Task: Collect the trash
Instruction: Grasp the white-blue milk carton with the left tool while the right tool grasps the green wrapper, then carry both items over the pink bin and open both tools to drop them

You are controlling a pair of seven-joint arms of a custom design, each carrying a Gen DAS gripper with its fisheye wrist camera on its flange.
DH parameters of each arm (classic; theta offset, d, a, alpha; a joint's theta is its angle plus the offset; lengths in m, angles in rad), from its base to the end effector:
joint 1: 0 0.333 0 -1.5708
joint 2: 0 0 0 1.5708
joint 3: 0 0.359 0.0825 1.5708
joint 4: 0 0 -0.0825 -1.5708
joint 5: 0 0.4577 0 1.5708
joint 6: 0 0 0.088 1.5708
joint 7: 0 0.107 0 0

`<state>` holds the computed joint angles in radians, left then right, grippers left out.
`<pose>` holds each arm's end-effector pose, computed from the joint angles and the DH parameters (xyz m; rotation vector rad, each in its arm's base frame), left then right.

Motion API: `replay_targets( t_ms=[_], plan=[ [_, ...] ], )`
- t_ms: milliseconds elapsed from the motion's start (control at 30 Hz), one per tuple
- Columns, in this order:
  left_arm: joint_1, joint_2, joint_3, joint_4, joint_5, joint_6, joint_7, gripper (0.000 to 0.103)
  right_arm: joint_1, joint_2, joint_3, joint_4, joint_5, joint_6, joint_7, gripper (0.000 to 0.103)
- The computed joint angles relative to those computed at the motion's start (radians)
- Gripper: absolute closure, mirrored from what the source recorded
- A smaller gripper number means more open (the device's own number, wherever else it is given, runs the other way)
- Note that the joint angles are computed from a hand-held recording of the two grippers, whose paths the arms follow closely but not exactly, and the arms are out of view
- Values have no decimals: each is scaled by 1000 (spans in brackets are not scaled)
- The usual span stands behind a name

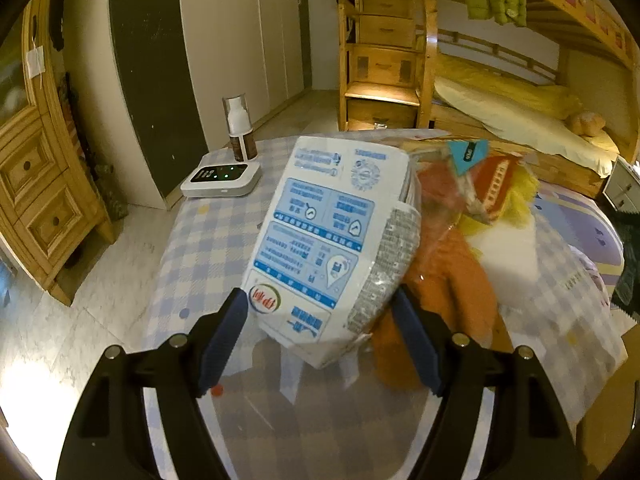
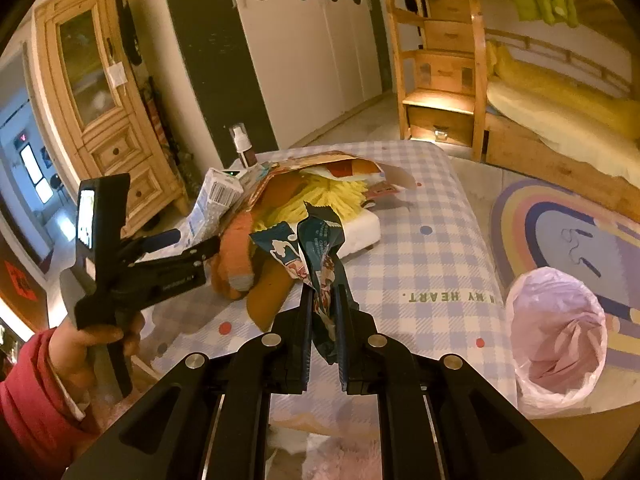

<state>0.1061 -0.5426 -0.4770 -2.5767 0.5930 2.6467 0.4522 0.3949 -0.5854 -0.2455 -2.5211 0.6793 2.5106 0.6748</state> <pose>0.4334 -0.1927 0.4796 -1.9240 1.4447 -0.5641 0.4597 0.0544 0.5390 -2.0442 1.0837 -0.2242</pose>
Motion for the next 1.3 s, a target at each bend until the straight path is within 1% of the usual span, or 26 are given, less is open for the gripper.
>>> replay_targets(
  t_ms=[100,167,233,267,300,333,367,400,433,500,600,633,733,767,800,900,1033,1133,1233,1300],
  plan=[
    [27,18,-27,22,52,-12,-9,30,5,9,-3,4,14,-4,-3,92],
    [30,38,-39,42,84,-40,-13,30,5,16,-3,6,20,-9,-7,92],
    [22,52,-38,55,111,-66,-22,32,1,16,1,3,21,-14,-9,92],
    [14,55,-33,58,121,-78,-29,38,-3,13,3,0,18,-17,-8,92],
    [6,51,-23,55,130,-80,-36,40,-6,8,5,-3,17,-19,-6,92],
    [-7,39,-10,45,132,-71,-44,46,-10,0,7,-8,16,-21,-5,92],
    [-12,25,-4,38,139,-66,-55,57,-12,-8,6,-10,15,-23,-4,92],
    [-14,1,-8,31,146,-74,-69,64,-14,-14,6,-12,12,-25,-2,92],
    [-22,-18,-3,25,140,-86,-70,69,-17,-24,5,-16,10,-26,-1,92],
    [-56,-69,39,-11,83,-66,-65,71,-17,-37,-3,-19,6,-28,-7,92],
    [-64,-153,47,-53,18,-70,-55,74,-16,-57,-15,-28,3,-19,-18,92],
    [-73,-193,56,-74,-11,-64,-48,77,-14,-58,-24,-27,6,-21,-21,92],
    [-106,-287,72,-115,-94,-48,-19,79,-15,-67,-42,-23,17,-26,-24,93],
    [-122,-313,73,-123,-116,-47,-1,79,-15,-70,-50,-21,23,-30,-26,93],
    [-128,-325,61,-120,-130,-56,15,79,-16,-71,-61,-19,32,-34,-30,93],
    [-127,-327,9,-95,-169,-78,48,79,-28,-65,-77,-13,47,-48,-33,93],
    [-146,-303,-27,-69,-241,-9,73,79,-64,-68,-89,-12,50,-65,-40,93],
    [-140,-232,-72,-18,-263,72,101,79,-99,-60,-98,-5,44,-59,-41,93],
    [-106,-95,-129,67,-263,205,130,79,-143,-32,-112,13,33,-36,-28,93],
    [-49,18,-198,144,-239,281,139,79,-177,1,-121,28,21,-15,-12,93]
  ],
)
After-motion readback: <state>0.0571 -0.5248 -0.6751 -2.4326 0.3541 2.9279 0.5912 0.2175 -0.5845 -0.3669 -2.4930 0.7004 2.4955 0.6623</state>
